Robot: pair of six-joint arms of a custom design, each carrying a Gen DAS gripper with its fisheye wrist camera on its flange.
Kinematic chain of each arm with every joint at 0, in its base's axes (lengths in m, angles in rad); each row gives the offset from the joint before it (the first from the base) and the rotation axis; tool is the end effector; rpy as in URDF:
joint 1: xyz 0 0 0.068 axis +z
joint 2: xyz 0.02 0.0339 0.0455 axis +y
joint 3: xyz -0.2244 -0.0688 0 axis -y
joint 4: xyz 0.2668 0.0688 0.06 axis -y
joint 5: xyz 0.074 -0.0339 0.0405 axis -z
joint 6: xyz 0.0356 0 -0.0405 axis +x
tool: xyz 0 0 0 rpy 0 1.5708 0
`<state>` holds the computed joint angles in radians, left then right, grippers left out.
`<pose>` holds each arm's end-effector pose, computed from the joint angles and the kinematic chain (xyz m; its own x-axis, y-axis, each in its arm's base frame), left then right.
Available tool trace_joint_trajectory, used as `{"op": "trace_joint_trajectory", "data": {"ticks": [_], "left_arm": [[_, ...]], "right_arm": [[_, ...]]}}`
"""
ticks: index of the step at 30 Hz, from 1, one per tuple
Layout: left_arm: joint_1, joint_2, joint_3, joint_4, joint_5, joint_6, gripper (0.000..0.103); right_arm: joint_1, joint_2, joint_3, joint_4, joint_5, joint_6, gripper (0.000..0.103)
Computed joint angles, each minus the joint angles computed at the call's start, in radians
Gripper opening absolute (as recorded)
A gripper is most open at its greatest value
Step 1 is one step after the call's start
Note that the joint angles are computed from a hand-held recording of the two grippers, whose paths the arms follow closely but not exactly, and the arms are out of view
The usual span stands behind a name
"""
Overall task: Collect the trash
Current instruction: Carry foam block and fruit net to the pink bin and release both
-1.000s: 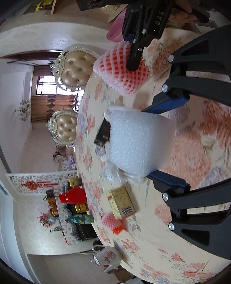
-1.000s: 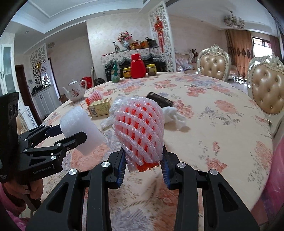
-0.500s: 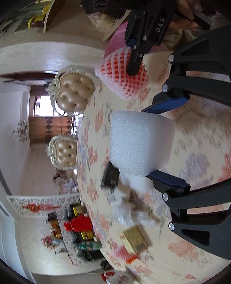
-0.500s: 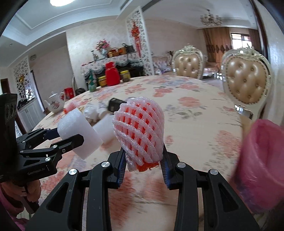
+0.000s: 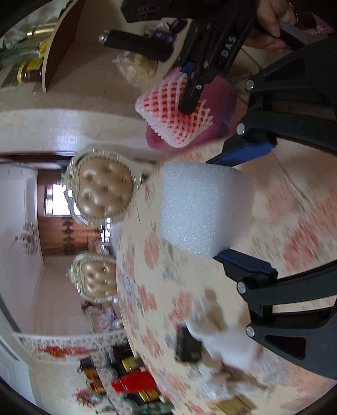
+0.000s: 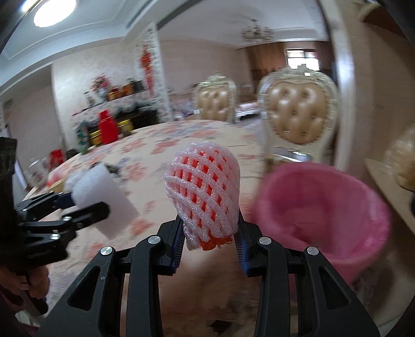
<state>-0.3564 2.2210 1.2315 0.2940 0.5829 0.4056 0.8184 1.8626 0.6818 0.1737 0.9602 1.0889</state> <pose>0.3981 -0.1691 0.0356 -0.2806 0.4560 -0.8446 0.8685 0.4952 -0.0212 0.2208 0.1932 0.0247 -0.3735 0.3444 -0.8613 0.4565 0.8765 0.1525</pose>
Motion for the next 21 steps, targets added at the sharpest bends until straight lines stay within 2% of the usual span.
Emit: {"op": "trace_joint_trajectory", "data": {"ticks": [7,9,16,21], "left_arm": [[-0.148,0.031,0.084,-0.013,0.016,-0.036,0.060],[-0.184,0.058,0.139,-0.044,0.021,-0.045,0.060],[-0.319,0.228,0.426,-0.201,-0.002,-0.073,0.060],[-0.374,0.353,0.627,-0.295,-0.011,-0.096,0.061]], "right_arm": [[-0.037,-0.181,-0.196,-0.205,0.059,0.234,0.035],[-0.063,-0.220,-0.250,-0.210,0.052,0.264,0.035],[-0.164,-0.358,-0.442,-0.106,0.017,0.241,0.036],[-0.249,-0.403,-0.521,0.025,-0.018,0.137,0.041]]}}
